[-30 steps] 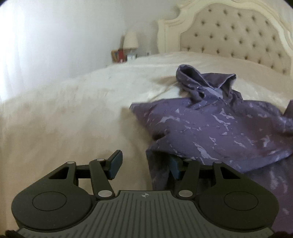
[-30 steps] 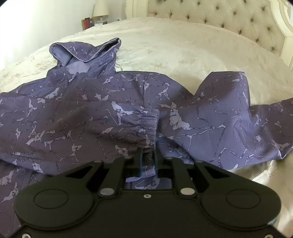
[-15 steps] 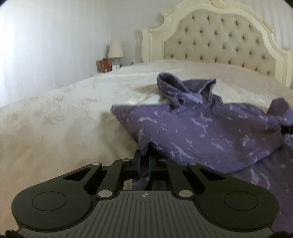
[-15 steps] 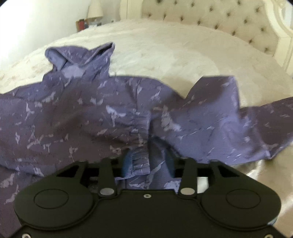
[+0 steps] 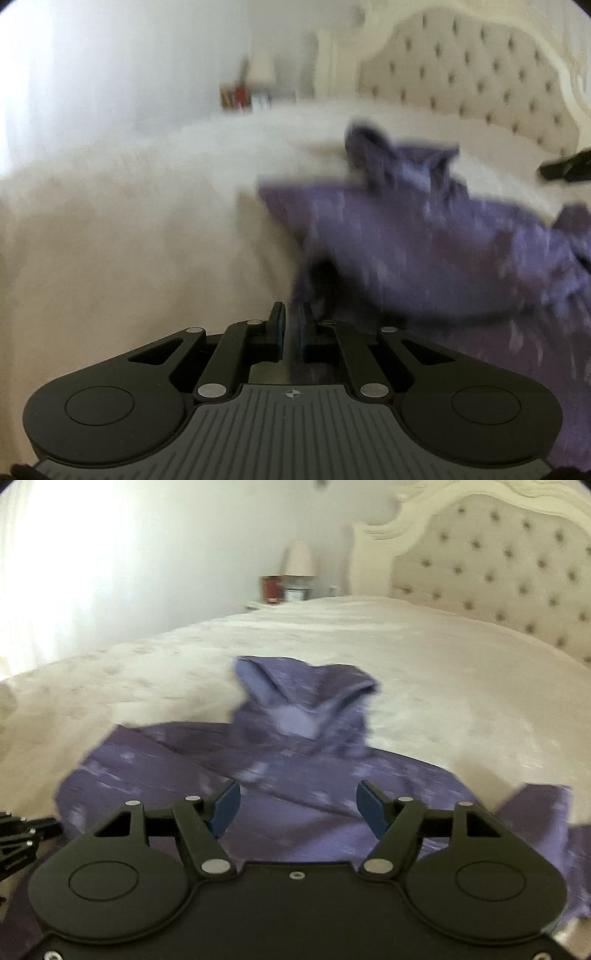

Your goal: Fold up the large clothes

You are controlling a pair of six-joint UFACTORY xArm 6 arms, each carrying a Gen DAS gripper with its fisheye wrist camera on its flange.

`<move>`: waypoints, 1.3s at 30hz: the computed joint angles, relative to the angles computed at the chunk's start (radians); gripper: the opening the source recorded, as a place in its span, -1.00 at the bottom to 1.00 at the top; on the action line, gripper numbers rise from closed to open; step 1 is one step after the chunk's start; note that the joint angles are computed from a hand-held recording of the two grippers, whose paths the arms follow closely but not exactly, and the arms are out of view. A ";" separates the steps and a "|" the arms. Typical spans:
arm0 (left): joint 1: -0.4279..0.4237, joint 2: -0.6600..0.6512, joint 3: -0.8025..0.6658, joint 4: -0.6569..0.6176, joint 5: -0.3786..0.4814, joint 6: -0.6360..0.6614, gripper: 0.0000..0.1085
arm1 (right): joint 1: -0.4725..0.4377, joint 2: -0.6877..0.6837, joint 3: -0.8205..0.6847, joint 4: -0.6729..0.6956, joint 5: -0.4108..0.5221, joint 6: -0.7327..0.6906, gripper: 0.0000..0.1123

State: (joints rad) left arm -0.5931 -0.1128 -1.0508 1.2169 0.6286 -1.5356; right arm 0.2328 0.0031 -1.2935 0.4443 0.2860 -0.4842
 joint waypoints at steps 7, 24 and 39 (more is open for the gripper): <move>-0.015 -0.005 -0.025 0.319 -0.054 -0.190 -0.70 | 0.055 0.039 -0.033 0.047 0.028 -0.064 0.29; 0.087 0.067 -0.030 -0.169 -0.124 -0.078 -0.37 | 0.157 0.212 -0.254 0.153 0.133 -0.160 0.29; 0.064 0.095 -0.059 -0.170 -0.082 -0.087 -0.18 | 0.225 0.848 -1.123 -0.296 0.509 0.220 0.55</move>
